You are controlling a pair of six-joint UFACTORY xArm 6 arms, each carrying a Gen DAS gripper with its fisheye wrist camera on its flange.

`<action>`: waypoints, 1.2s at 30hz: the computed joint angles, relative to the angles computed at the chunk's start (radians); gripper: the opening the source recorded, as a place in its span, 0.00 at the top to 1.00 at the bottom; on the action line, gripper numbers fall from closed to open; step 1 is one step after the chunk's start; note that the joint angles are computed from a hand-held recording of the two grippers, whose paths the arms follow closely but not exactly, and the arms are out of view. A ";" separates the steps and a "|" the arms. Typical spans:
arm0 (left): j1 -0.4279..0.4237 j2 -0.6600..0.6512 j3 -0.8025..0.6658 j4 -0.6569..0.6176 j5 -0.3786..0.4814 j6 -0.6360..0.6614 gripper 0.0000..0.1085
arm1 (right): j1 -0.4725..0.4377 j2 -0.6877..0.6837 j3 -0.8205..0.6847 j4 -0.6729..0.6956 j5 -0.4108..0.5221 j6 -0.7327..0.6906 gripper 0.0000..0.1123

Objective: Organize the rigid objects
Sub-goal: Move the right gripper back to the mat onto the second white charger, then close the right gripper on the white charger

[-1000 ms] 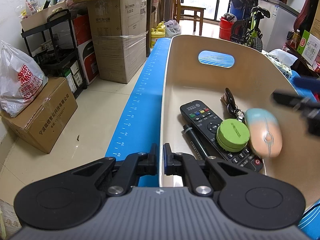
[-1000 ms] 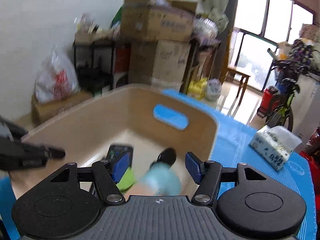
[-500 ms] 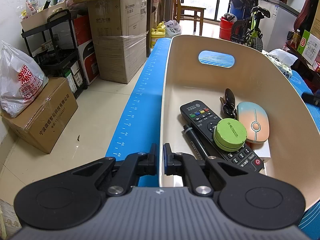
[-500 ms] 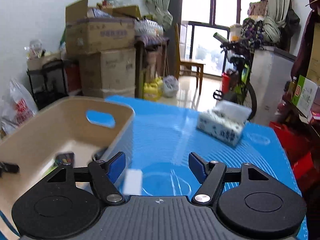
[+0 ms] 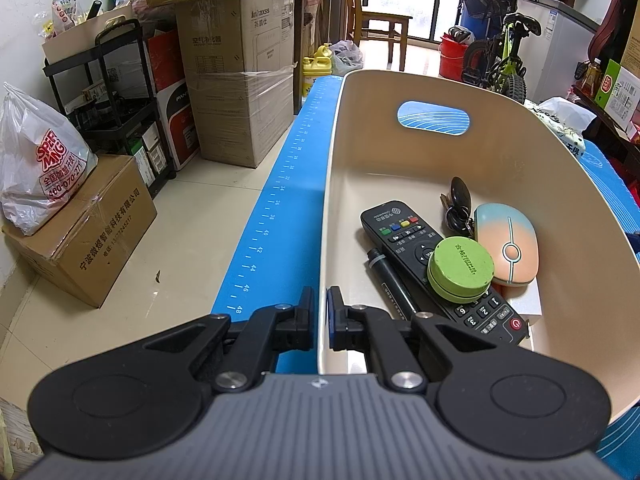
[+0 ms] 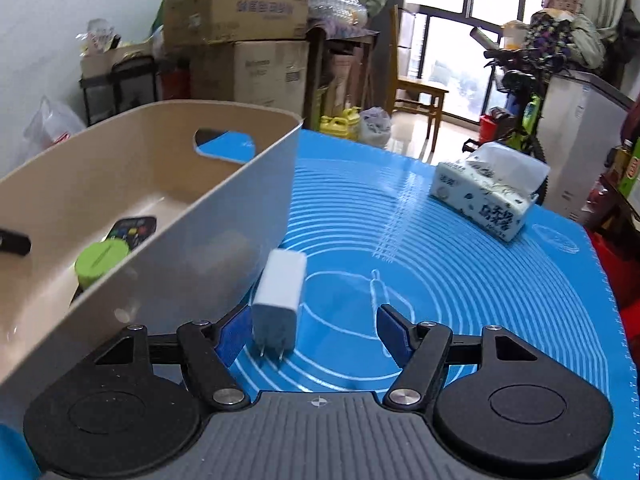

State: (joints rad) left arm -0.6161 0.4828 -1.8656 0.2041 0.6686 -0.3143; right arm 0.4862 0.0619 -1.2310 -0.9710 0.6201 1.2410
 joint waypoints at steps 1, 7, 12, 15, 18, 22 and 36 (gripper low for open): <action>0.000 0.000 0.000 -0.001 0.000 0.001 0.91 | -0.003 0.001 0.004 0.001 -0.010 -0.004 0.34; -0.001 0.000 0.000 0.001 0.000 -0.001 0.91 | -0.045 0.006 0.046 -0.051 -0.139 0.002 0.35; 0.000 0.000 0.000 0.001 0.000 0.000 0.91 | -0.113 0.014 0.083 -0.095 -0.324 0.014 0.36; -0.001 0.000 0.000 0.001 0.000 -0.001 0.91 | -0.125 0.029 0.076 -0.100 -0.345 0.018 0.36; 0.000 0.000 0.001 0.000 -0.001 0.000 0.91 | -0.130 0.045 0.063 -0.111 -0.344 0.040 0.39; -0.001 0.000 0.000 0.002 0.000 -0.002 0.91 | -0.140 0.061 0.051 -0.100 -0.368 0.041 0.45; 0.005 0.001 -0.004 0.000 0.004 0.007 0.90 | -0.121 0.068 0.038 -0.113 -0.354 0.071 0.66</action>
State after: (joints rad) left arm -0.6110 0.4834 -1.8700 0.2042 0.6723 -0.3075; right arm 0.3651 0.1302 -1.1930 -1.0837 0.2658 1.3121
